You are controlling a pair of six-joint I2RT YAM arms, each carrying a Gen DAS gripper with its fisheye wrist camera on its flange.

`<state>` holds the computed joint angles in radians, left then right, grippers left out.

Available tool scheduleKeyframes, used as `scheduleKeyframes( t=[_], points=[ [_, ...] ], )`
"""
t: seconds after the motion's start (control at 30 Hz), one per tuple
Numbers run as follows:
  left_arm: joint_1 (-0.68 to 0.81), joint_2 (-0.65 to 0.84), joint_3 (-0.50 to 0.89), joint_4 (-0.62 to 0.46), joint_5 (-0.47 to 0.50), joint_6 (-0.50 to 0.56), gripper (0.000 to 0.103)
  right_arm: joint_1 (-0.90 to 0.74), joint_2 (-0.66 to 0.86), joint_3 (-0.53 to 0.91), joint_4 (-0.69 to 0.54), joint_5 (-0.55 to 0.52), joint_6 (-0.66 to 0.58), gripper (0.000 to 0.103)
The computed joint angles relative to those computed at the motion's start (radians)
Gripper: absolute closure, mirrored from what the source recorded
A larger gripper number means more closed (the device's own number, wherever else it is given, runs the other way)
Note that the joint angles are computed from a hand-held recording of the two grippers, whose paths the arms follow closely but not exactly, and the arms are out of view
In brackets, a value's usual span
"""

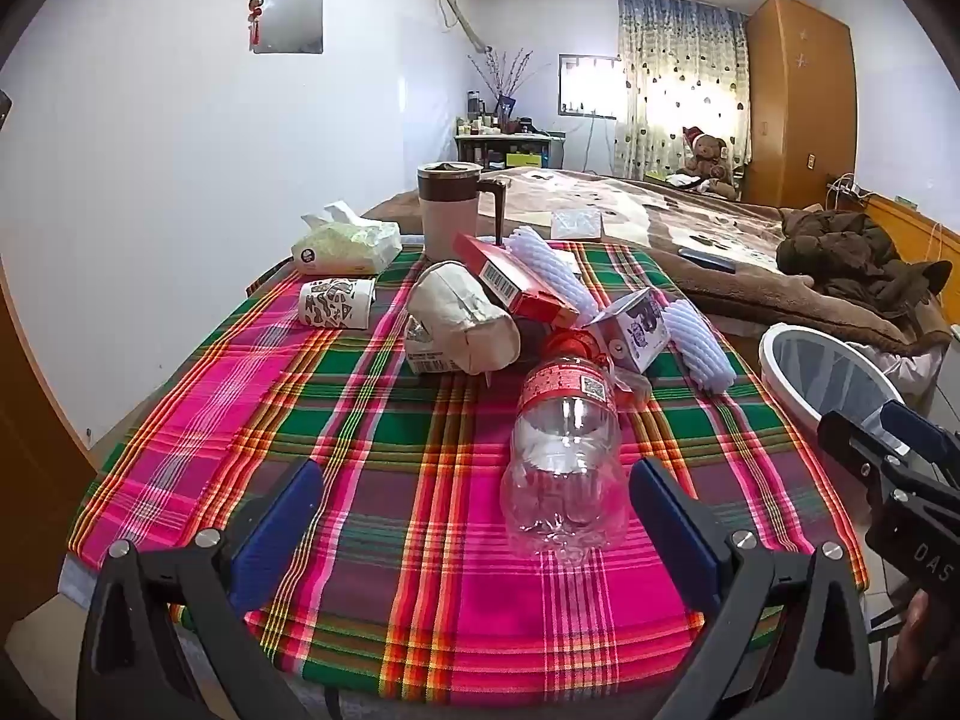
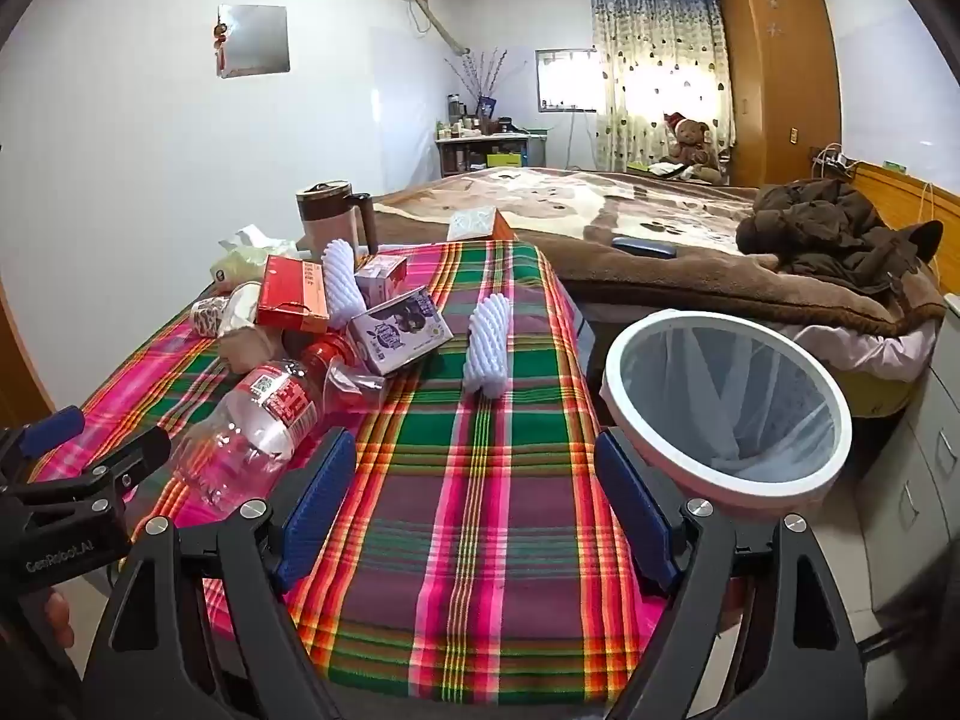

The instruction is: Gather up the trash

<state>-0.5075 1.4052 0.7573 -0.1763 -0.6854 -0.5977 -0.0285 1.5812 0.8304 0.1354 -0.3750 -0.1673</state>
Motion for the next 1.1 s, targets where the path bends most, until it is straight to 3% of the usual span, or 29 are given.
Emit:
scheduleKeyframes(
  t=[0.3,1.1],
  points=[
    [-0.007,0.007,0.032,-0.025,-0.017,0.014,0.000,-0.024,-0.001,0.007,0.004,-0.030,-0.004,0.020],
    [-0.011,0.006,0.006,0.005,-0.020,0.013,0.000,0.005,-0.008,-0.008,0.022,0.016,-0.003,0.020]
  ],
)
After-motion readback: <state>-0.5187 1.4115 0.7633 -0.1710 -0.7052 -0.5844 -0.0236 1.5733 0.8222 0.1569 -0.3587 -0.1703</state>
